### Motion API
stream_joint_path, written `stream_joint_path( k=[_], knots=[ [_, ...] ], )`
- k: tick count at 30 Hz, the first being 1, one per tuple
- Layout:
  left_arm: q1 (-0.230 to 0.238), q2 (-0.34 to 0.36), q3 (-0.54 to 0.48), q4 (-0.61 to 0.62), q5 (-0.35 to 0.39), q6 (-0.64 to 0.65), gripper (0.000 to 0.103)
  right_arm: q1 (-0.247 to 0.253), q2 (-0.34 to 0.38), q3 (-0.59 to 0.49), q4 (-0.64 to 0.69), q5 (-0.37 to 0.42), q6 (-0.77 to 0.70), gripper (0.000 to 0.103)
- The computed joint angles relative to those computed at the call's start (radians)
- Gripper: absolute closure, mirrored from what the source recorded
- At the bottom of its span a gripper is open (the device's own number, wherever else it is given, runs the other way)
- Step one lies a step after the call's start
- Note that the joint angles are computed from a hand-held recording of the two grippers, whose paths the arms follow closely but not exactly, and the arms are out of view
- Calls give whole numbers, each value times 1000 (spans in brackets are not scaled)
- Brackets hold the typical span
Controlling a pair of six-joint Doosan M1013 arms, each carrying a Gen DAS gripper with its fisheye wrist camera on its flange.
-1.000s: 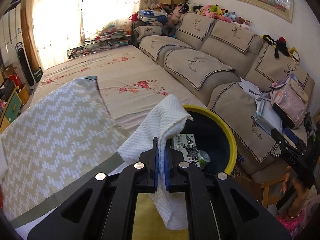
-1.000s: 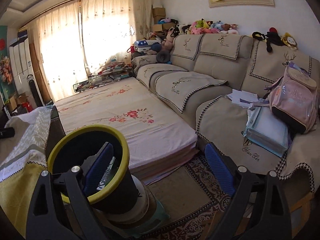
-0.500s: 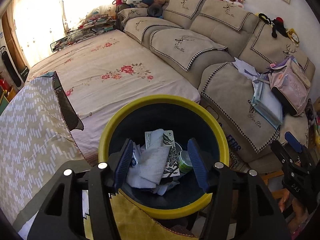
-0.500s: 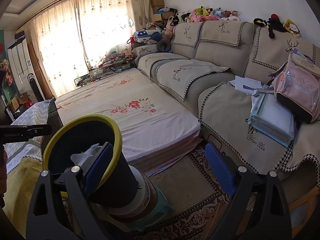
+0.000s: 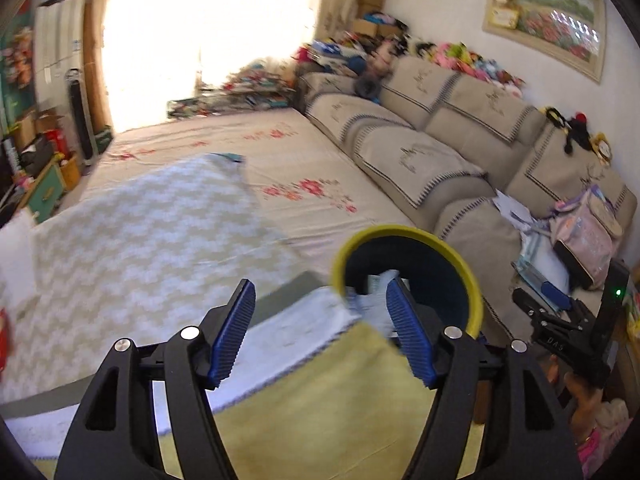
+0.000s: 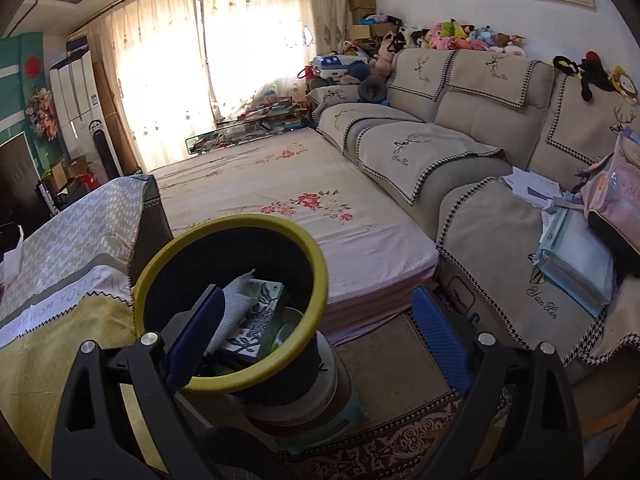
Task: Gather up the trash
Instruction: 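Reach the right gripper to the white foam net and grasp it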
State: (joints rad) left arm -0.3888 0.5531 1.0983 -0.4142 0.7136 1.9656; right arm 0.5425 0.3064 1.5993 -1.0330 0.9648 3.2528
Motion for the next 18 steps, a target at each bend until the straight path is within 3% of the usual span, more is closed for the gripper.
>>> stream_joint_path(
  k=[6, 12, 18],
  knots=[
    [95, -94, 165, 73, -185, -84, 27, 14, 54, -113, 45, -104, -175, 13],
    [194, -124, 240, 100, -257, -136, 26, 20, 136, -287, 189, -245, -443, 13],
    [249, -137, 294, 83, -302, -107, 25, 29, 279, -565, 439, -264, -800, 13]
  ],
)
